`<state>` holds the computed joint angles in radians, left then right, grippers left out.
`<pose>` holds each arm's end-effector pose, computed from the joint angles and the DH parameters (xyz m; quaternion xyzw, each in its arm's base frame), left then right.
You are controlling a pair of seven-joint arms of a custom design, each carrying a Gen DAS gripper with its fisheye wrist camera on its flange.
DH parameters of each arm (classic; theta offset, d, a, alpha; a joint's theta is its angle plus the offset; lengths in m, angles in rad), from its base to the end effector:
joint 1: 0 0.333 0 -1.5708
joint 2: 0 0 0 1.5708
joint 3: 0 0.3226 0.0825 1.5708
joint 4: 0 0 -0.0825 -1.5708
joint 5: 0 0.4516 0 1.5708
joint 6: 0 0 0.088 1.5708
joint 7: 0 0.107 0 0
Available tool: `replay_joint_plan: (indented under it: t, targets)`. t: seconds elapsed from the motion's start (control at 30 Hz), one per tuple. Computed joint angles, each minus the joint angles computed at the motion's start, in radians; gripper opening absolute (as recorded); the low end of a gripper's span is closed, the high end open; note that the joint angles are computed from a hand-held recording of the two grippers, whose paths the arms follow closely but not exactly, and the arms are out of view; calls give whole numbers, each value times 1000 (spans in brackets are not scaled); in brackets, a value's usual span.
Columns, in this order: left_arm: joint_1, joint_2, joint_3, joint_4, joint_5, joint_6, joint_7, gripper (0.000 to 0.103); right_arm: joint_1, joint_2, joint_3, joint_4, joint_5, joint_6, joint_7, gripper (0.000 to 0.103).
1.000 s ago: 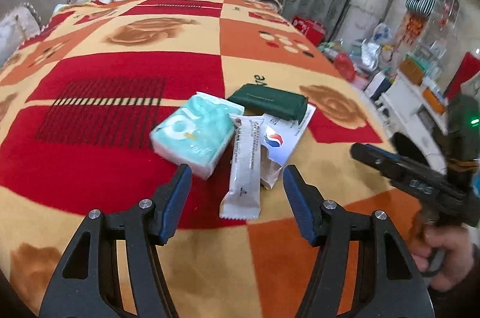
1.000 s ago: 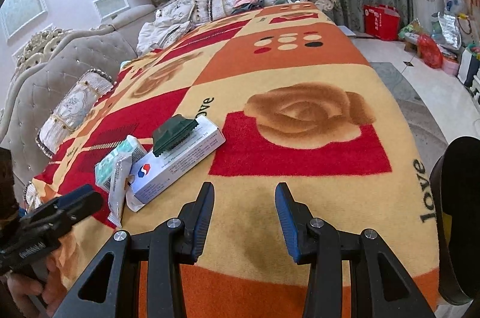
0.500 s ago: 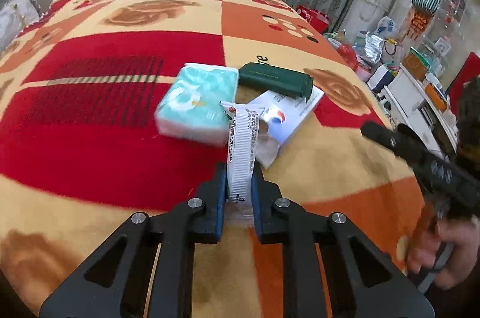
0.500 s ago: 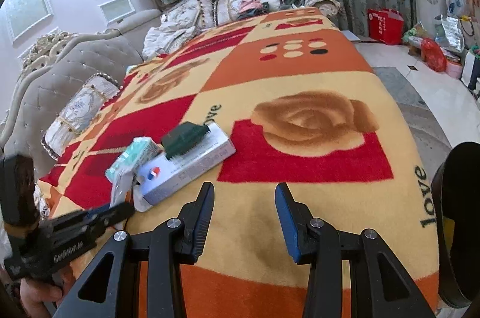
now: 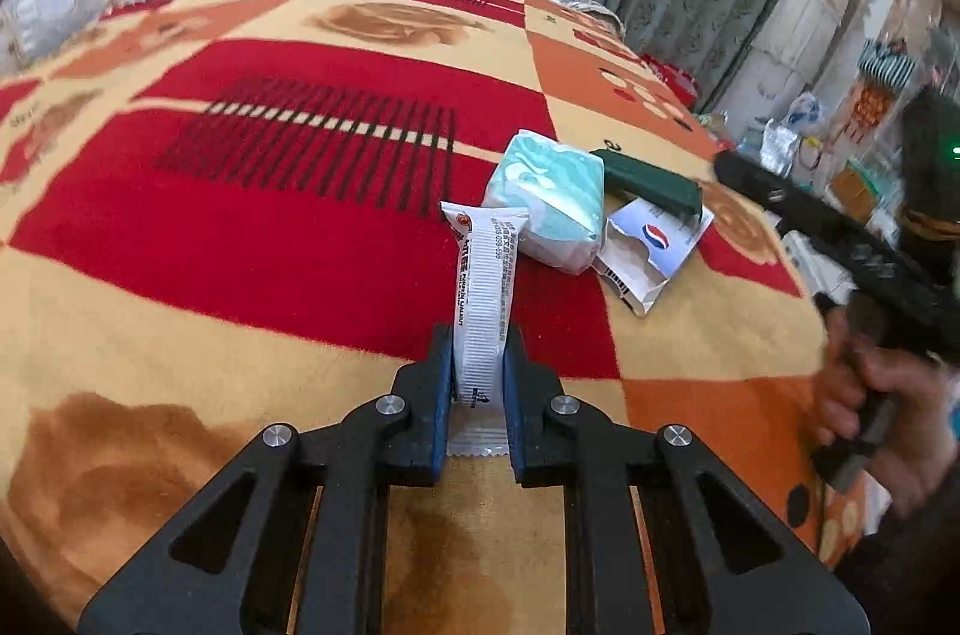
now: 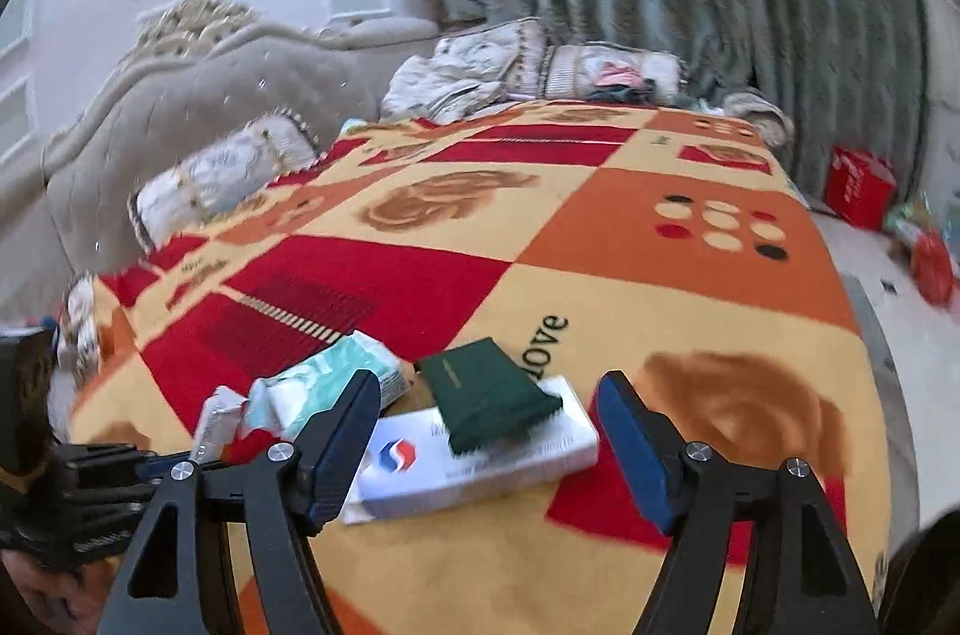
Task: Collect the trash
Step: 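Hold paper strip in left tool while right tool reaches for green case, then grasp green case with right tool while left tool holds paper strip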
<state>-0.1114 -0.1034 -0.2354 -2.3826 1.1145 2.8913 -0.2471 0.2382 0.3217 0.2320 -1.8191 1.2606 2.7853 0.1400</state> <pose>0.5065 -0.2393 0.3664 -0.7830 0.4917 -0.3225 0.2030 0.6683 0.2779 0.3822 -0.8157 0.3413 -0.1136 0.4530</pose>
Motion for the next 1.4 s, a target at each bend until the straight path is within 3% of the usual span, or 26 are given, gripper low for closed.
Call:
replay_joint_plan:
  t: [0.1, 0.17, 0.3, 0.4, 0.57, 0.9, 1.0, 1.03, 1.07, 1.2, 1.33, 1.37, 1.4]
  targets:
    - [3, -5, -1, -4, 13, 7, -19, 13, 23, 71, -21, 74, -134, -18, 82, 73]
    - [2, -3, -2, -2, 11, 6, -16, 13, 14, 106, -25, 119, -222, -104, 150, 72]
    - [3, -3, 0, -3, 14, 14, -18, 13, -7, 124, -4, 139, -271, -137, 165, 72]
    - [4, -3, 0, -3, 13, 15, -18, 13, 2, 136, -12, 151, -348, -169, 216, 58]
    - [4, -4, -1, -3, 13, 14, -18, 13, 15, 133, -10, 133, -423, -114, 259, 57]
    - [5, -4, -1, -4, 11, 13, -15, 13, 23, 181, -3, 197, -494, -116, 369, 57]
    - [5, -4, -2, -4, 12, 13, -17, 13, 42, 180, -12, 187, -549, -81, 402, 56]
    - [5, -4, -2, -4, 11, 13, -16, 13, 40, 179, -8, 184, -557, -77, 402, 46]
    - [5, -4, -1, -4, 11, 14, -16, 13, 36, 180, -6, 186, -564, -84, 406, 46]
    - [5, -4, -1, -4, 11, 14, -16, 13, -16, 160, 46, 159, -479, -55, 347, 45]
    - [5, -5, -2, -4, 10, 12, -15, 13, -75, 82, 94, 80, -301, -41, 225, 44]
    - [5, -5, -1, -4, 10, 13, -15, 13, -95, 47, 107, 45, -230, -42, 172, 24]
    - [5, -5, -1, -5, 10, 12, -15, 13, -97, 27, 102, 30, -201, -60, 158, 22]
